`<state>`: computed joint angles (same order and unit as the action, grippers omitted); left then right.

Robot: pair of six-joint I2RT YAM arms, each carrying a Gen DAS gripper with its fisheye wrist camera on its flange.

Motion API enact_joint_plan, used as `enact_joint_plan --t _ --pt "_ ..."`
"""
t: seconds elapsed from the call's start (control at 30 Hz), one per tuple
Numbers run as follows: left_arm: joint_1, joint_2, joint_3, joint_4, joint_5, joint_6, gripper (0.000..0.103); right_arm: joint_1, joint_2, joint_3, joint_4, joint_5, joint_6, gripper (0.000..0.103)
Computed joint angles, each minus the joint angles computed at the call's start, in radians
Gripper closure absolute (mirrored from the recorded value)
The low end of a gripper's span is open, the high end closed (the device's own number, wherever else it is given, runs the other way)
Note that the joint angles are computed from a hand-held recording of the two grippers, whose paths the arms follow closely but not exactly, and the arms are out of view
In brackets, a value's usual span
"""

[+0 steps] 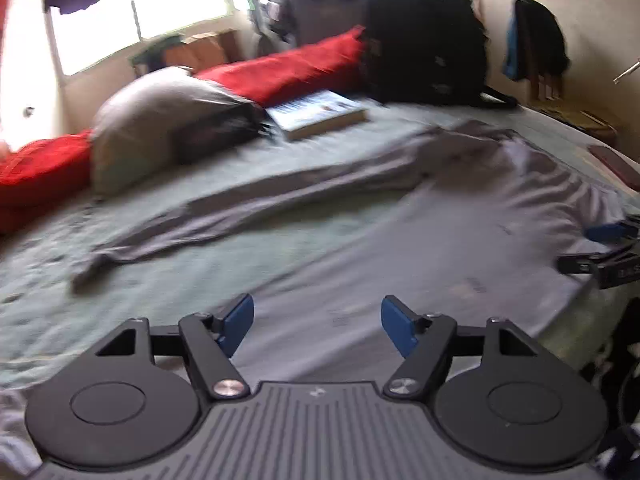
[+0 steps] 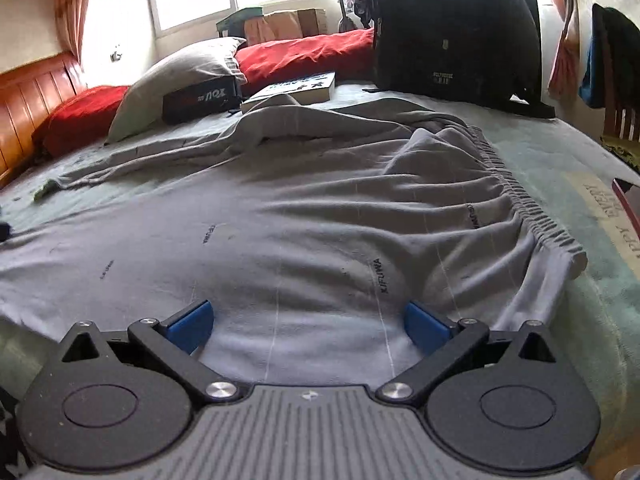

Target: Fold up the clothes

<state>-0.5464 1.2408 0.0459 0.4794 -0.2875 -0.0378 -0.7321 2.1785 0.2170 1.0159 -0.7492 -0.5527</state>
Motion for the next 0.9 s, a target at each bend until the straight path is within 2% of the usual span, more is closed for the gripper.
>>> enact_joint_plan --t 0.1,0.23,0.3,0.37,0.5,0.6,0.7,0.77,0.9 --pt "-0.067 0.244 0.053 0.110 -0.037 -0.067 0.031 -0.034 0.001 0.016 -0.047 -0.048 -0.033 0.000" --pt "-0.041 0.409 0.095 0.122 -0.038 -0.168 0.026 -0.055 0.011 0.014 -0.053 -0.078 -0.058 0.000" --pt "-0.013 0.349 0.091 0.063 -0.019 -0.211 0.025 -0.054 0.015 0.011 -0.044 -0.079 -0.058 0.000" --pt "-0.021 0.300 0.094 0.019 -0.048 -0.217 0.025 -0.049 0.019 0.008 -0.029 -0.071 -0.052 0.000" --pt "-0.022 0.283 0.082 0.064 -0.038 -0.205 0.025 -0.039 0.024 -0.001 0.000 -0.057 -0.039 0.000" --pt "-0.012 0.351 0.076 0.105 -0.019 -0.250 0.025 -0.034 0.028 -0.005 0.014 -0.050 -0.033 0.000" --pt "-0.014 0.416 0.046 0.202 -0.031 -0.260 0.023 -0.032 0.030 -0.009 0.022 -0.046 -0.033 0.000" --pt "-0.026 0.366 0.056 0.136 -0.050 -0.276 0.023 -0.026 0.032 -0.014 0.036 -0.038 -0.026 0.000" --pt "-0.060 0.352 0.072 0.122 -0.063 -0.291 0.022 -0.009 0.052 -0.029 0.097 -0.014 -0.009 0.000"
